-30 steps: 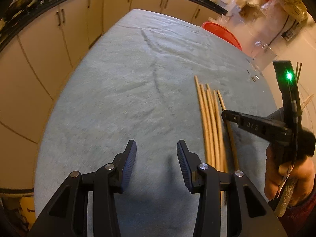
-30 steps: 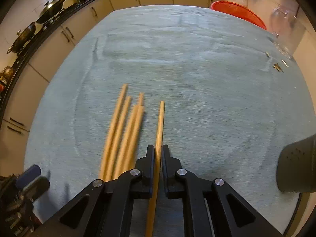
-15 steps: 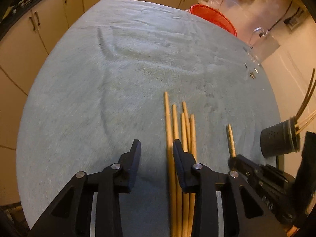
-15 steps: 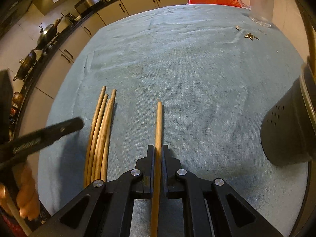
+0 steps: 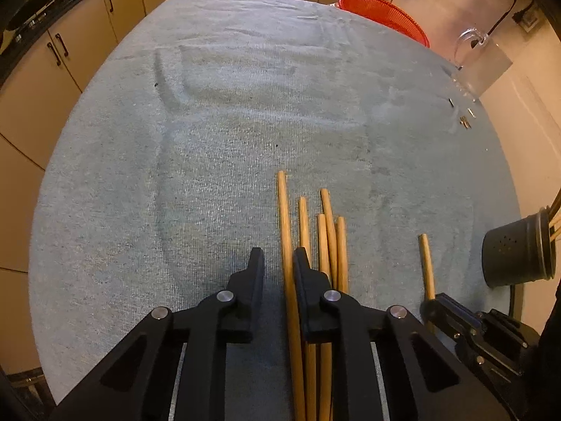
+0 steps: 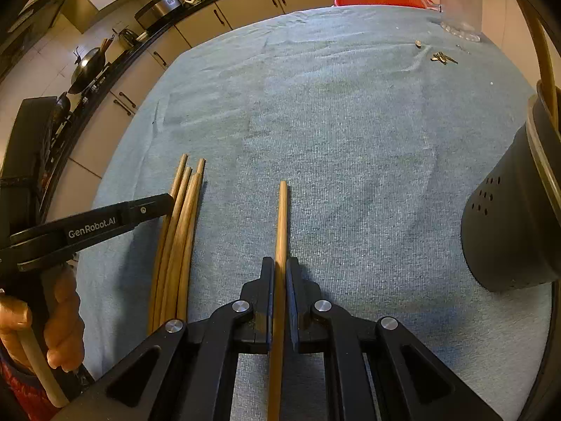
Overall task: Organize utensils
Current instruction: 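Close the right tool on a chopstick while the left tool grasps another chopstick, then lift both held chopsticks upright with both tools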
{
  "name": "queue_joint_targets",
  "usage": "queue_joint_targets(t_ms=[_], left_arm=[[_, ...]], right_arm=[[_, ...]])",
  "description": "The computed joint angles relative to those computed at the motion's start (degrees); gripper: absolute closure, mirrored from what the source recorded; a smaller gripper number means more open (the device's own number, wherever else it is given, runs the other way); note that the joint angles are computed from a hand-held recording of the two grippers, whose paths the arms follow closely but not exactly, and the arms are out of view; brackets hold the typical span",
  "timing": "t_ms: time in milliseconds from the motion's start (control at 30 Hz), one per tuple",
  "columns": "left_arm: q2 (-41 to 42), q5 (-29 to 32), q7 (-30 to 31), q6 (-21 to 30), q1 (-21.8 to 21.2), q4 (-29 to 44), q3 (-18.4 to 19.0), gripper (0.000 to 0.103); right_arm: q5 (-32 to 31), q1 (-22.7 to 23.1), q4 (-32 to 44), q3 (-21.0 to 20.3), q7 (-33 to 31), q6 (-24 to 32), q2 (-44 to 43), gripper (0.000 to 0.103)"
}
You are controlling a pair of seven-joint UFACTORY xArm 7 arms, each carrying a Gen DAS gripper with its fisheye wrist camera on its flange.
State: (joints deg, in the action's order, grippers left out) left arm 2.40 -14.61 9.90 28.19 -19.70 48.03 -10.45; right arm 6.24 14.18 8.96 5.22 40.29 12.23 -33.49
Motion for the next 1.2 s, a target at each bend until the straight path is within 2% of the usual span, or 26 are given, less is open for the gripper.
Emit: queue_joint_targets(t_ms=[167, 300, 367, 400, 500, 600, 700, 800, 900, 1033, 1200], left_arm=[[-0.3, 3.1, -1.2, -1.3, -0.2, -0.9, 0.1, 0.088], [-1.2, 9.3, -5.1, -4.7, -1.0, -3.1, 0.0, 0.088], [-1.8, 9.9, -6.3, -7.2, -0.9, -4.7, 0.1, 0.096], [-2.1, 8.0, -4.8, -7.9, -0.8, -5.3, 0.1, 0.097], [-3.9, -3.5, 4.1, -7.6, -0.6, -6.8, 0.6, 0.097], [-8.4, -11.3, 10.6, -8.7, -1.2, -10.0, 1.8, 0.097], [-16.6, -18.8, 17.3, -9.8, -3.9, -14.7, 5.2, 0.097], [-23.9, -23.2, 21.6, -9.8, -7.2, -18.2, 9.1, 0.097], [-31.5, -24.3, 23.2, -9.5, -9.4, -21.8, 11.8, 0.097], [-38.3, -23.5, 22.8, -9.1, -11.9, -24.5, 13.8, 0.097], [-43.2, -21.0, 20.3, -8.7, -14.0, -25.9, 14.2, 0.097]], right_arm=[[-0.4, -0.4, 0.6, 0.4, 0.3, 0.1, 0.9, 0.095], [-0.9, -0.8, 1.6, 1.1, 0.7, -0.1, 2.7, 0.095], [-1.8, -1.7, 2.2, 2.1, 1.2, -0.2, 3.6, 0.095], [-2.1, -1.9, 2.4, 2.3, 1.4, -0.1, 3.7, 0.095], [-1.9, -0.9, 1.6, 1.5, 1.0, -0.8, 2.6, 0.096], [-2.6, -1.5, 0.3, 3.3, 2.5, -0.8, -1.6, 0.096], [-3.8, -1.8, -1.3, 4.9, 3.9, -0.5, -7.3, 0.096], [-5.2, -1.6, -3.3, 7.7, 6.2, 0.3, -14.8, 0.096], [-7.5, -1.6, -5.2, 12.0, 9.8, 2.5, -23.1, 0.096], [-10.7, 0.8, -6.6, 16.6, 14.9, 6.8, -33.0, 0.096], [-14.6, 3.5, -6.5, 19.2, 19.5, 11.0, -39.2, 0.096]])
